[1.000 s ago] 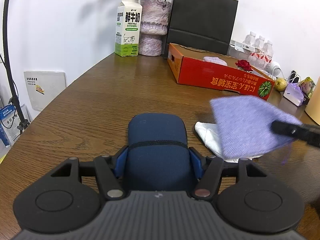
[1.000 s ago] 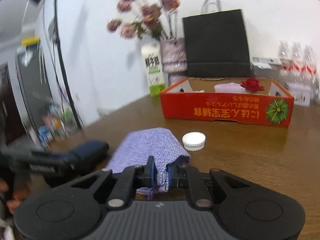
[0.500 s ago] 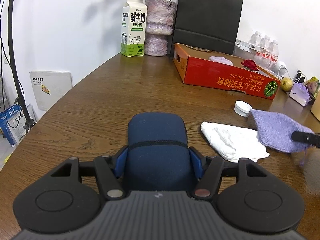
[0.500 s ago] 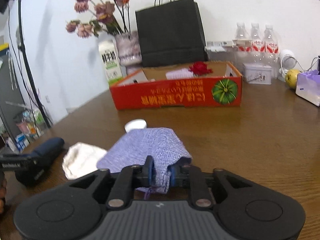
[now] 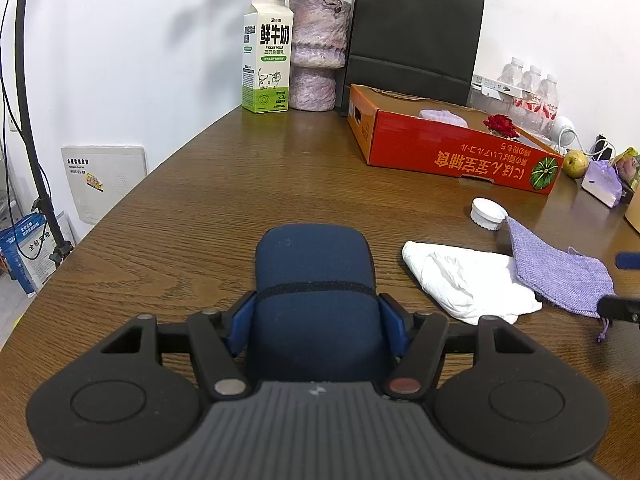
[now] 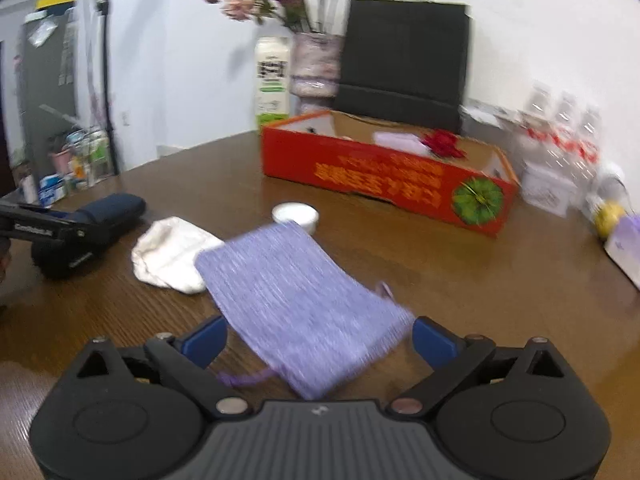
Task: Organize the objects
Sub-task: 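Grasp the lavender cloth bag with the right gripper and lift it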
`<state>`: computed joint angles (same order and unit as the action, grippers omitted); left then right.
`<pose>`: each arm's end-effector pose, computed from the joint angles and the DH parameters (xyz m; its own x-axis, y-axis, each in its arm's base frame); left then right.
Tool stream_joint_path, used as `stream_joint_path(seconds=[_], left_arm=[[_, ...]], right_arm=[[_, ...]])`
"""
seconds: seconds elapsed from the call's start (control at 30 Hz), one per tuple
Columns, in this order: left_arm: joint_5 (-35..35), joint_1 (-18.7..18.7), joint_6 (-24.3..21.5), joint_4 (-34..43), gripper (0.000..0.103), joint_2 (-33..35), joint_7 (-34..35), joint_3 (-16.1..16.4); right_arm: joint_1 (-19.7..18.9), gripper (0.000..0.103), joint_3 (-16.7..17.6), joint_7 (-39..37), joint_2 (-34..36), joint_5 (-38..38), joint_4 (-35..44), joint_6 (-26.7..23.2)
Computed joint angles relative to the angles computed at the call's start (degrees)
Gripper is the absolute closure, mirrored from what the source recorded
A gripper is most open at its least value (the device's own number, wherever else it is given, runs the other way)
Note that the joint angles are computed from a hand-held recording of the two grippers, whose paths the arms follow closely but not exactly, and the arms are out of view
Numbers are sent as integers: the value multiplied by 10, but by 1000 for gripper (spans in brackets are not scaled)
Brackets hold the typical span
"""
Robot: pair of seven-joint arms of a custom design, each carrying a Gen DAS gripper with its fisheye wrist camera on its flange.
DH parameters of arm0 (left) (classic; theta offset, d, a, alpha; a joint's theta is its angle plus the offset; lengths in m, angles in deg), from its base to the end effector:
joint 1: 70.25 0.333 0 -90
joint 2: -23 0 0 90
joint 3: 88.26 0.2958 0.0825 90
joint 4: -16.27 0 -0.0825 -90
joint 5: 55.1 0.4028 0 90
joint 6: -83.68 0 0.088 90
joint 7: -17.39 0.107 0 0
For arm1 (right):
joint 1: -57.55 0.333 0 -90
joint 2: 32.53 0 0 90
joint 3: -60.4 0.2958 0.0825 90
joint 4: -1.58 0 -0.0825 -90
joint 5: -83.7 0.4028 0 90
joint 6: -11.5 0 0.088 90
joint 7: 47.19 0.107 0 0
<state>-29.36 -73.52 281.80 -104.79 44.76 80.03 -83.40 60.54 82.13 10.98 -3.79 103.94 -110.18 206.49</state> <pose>0.6252 -0.0365 0.3097 -0.0588 -0.9944 0.0873 -0.5963 -0.0352 -0.8020 0.6319 0.2196 0.3130 0.4227 -0.9051 0.0471 -0.5036 -0.2777 -0.8181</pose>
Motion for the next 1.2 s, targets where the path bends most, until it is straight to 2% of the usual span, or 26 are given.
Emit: stream_joint_path(seconds=[0.07,0.13,0.2,0.23,0.27,0.3,0.33,0.37,0.4,0.6,0.67,0.73,0.77,0.87,0.9,0.93,1.03,1.1,1.2], left_arm=[[-3,-3,-1,1,38,1,2,3],[-6,-8,0,0,37,1,4,6],[-7,-7,0,0,37,1,5,5],[-7,-5,1,0,37,1,4,3],[-6,-4,1,0,37,1,3,2],[-5,-1,1,0,37,2,2,0],[-3,2,1,1,37,2,0,-3],[0,5,2,1,37,2,-1,-5],[1,6,2,1,37,2,-3,-6],[3,8,4,0,37,3,-6,-7],[3,7,4,1,37,3,-6,-6],[3,6,4,1,37,3,-6,-6],[2,5,4,1,37,3,-6,-5],[2,5,4,1,36,3,-6,-5],[2,5,4,1,36,3,-7,-5],[3,6,4,1,36,3,-7,-6],[3,5,4,1,36,3,-7,-5],[1,2,4,1,36,3,-4,-2],[-8,-9,3,-1,36,2,3,7]], right_arm=[[-33,3,34,-9,17,-30,25,-21],[-30,2,35,-28,34,-32,61,-58],[-6,2,12,-41,50,-24,98,-95],[28,2,-26,-37,58,-18,120,-114],[49,2,-51,-24,63,-25,132,-126],[51,0,-55,-27,71,-24,146,-144],[40,0,-39,-63,79,17,157,-154],[14,0,-12,-67,86,18,161,-160],[8,0,-4,-79,93,26,164,-149],[37,1,-33,-92,88,75,163,-141],[47,9,-42,-96,84,93,158,-129],[52,24,-44,-101,80,114,151,-110],[56,28,-48,-101,79,123,152,-106],[58,54,-50,-100,78,144,151,-89],[48,65,-37,-102,79,149,148,-82],[48,71,-38,-99,78,154,148,-78],[80,84,-73,-77,73,167,144,-69],[99,89,-94,-63,69,172,140,-63],[90,91,-80,-60,68,165,130,-41]])
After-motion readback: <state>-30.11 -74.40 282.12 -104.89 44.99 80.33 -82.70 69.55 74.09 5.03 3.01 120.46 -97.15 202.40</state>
